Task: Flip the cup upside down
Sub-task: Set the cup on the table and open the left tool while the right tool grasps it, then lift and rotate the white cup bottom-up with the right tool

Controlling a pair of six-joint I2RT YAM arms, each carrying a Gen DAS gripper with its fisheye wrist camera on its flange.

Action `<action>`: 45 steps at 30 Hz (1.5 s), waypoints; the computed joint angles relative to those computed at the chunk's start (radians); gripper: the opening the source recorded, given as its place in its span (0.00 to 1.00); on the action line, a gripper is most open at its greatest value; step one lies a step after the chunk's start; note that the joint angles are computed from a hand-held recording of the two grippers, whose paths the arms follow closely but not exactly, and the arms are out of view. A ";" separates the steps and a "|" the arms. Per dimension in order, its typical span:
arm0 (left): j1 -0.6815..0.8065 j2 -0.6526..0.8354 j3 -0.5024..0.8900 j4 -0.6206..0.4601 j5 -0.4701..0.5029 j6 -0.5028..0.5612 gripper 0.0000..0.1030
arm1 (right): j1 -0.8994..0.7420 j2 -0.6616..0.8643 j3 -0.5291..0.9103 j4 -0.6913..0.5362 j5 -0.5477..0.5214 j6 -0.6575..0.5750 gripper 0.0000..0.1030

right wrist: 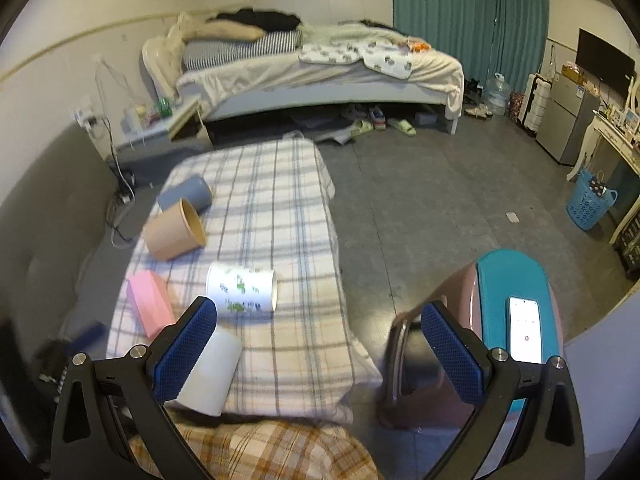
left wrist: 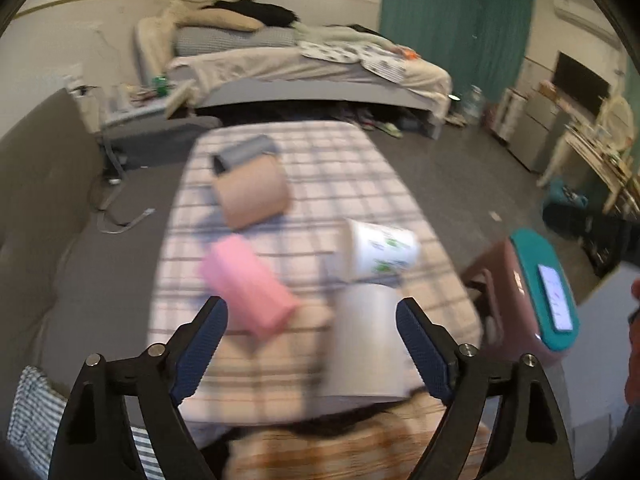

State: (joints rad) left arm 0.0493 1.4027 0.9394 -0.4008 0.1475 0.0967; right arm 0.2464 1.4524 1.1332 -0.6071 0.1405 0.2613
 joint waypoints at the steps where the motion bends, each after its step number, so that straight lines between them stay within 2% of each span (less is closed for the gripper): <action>1: 0.034 0.000 -0.001 0.007 -0.007 0.022 0.90 | 0.015 0.036 0.027 -0.029 -0.003 0.017 1.00; 4: 0.092 0.007 -0.013 0.039 -0.043 0.075 0.90 | 0.067 0.172 0.121 -0.111 -0.018 0.062 1.00; 10: 0.236 0.097 -0.001 0.053 0.031 0.141 0.90 | 0.135 0.471 0.334 -0.207 -0.162 0.121 1.00; 14: 0.289 0.164 0.012 0.064 0.068 0.162 0.90 | 0.152 0.661 0.486 -0.269 -0.198 0.154 1.00; 16: 0.302 0.197 0.021 0.068 0.082 0.166 0.90 | 0.139 0.748 0.567 -0.314 -0.250 0.171 1.00; 19: 0.306 0.238 0.035 0.076 0.088 0.168 0.90 | 0.127 0.807 0.617 -0.346 -0.273 0.195 0.95; 22: 0.306 0.274 0.049 0.078 0.086 0.173 0.90 | 0.123 0.838 0.642 -0.362 -0.304 0.195 0.85; 24: 0.309 0.286 0.054 0.076 0.091 0.171 0.90 | 0.118 0.847 0.644 -0.362 -0.334 0.197 0.72; 30: 0.305 0.263 0.046 0.073 0.090 0.169 0.90 | 0.126 0.790 0.595 -0.323 -0.323 0.179 0.71; 34: 0.299 0.219 0.033 0.068 0.080 0.154 0.90 | 0.134 0.638 0.464 -0.228 -0.297 0.126 0.71; 37: 0.289 0.184 0.013 0.077 0.070 0.142 0.90 | 0.159 0.506 0.344 -0.126 -0.230 0.073 0.70; 42: 0.260 0.168 0.006 0.080 0.039 0.096 0.90 | 0.224 0.337 0.166 0.054 -0.037 -0.034 0.70; 45: 0.239 0.171 0.001 0.087 0.020 0.072 0.90 | 0.219 0.304 0.117 0.100 -0.033 -0.068 0.70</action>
State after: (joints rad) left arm 0.2883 1.5734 0.9404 -0.3141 0.1676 0.1689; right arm 0.4653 1.7559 1.2502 -0.5069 0.1072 0.1937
